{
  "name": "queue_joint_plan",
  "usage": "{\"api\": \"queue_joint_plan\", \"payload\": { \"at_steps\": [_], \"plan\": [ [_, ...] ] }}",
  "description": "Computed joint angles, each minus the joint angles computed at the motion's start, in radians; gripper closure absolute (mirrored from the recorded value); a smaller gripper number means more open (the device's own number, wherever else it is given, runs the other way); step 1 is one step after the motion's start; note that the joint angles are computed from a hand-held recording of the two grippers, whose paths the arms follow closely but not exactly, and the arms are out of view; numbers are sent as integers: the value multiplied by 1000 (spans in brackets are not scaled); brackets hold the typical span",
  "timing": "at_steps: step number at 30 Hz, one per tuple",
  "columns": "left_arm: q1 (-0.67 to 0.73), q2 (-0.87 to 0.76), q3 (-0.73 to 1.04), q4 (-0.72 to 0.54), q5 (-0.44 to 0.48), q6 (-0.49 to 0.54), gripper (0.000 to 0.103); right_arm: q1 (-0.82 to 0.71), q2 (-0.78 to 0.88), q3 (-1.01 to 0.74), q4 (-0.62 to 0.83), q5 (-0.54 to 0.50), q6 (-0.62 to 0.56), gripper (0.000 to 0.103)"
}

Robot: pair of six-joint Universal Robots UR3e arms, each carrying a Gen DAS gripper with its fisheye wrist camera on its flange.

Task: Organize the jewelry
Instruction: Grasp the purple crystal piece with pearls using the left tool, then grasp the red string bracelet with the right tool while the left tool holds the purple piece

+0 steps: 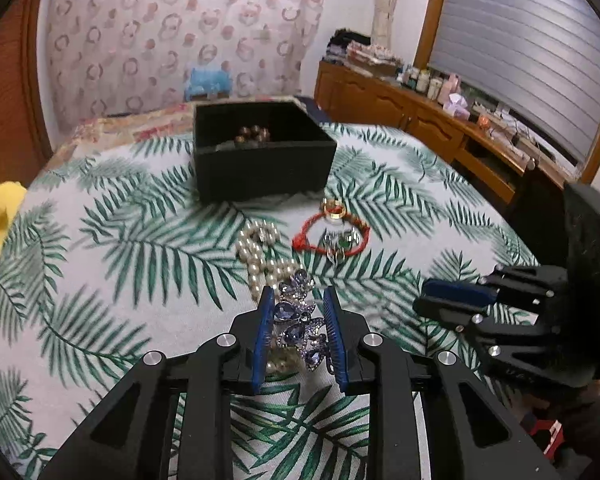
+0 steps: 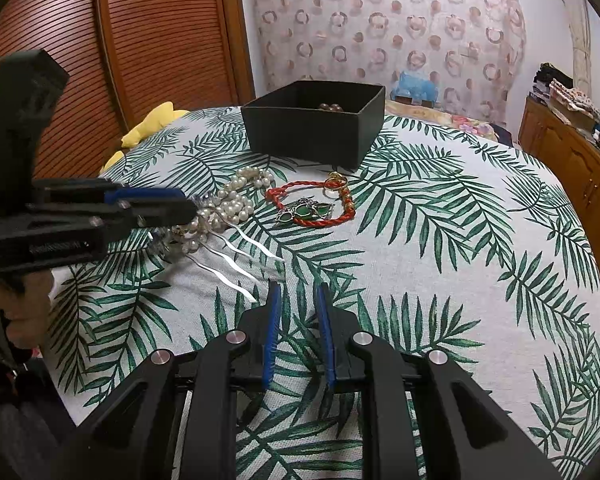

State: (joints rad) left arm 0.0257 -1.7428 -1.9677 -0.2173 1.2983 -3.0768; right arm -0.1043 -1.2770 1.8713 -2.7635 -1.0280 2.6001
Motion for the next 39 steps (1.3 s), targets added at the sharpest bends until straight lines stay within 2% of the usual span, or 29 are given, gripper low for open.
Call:
{"api": "queue_joint_plan", "payload": {
  "at_steps": [14, 17, 20, 24, 29, 36, 39],
  "plan": [
    [82, 99, -65, 52, -15, -3, 80, 6, 12, -47, 44, 1, -4, 83],
    [96, 115, -76, 55, -17, -3, 80, 22, 38, -114, 78, -2, -8, 82],
    [108, 123, -83, 58, -23, -1, 80, 44, 81, -213, 116, -12, -1, 67],
    [120, 122, -86, 60, -29, -2, 80, 65, 163, -377, 199, 7, 21, 67],
    [124, 121, -85, 59, -34, -1, 80, 109, 275, -544, 275, -49, 47, 67],
    [127, 123, -92, 65, -38, 0, 80, 141, 339, -596, 276, -136, 69, 67],
    [128, 123, -92, 64, -39, 0, 80, 134, 350, -613, 290, -128, 75, 69]
  ]
}}
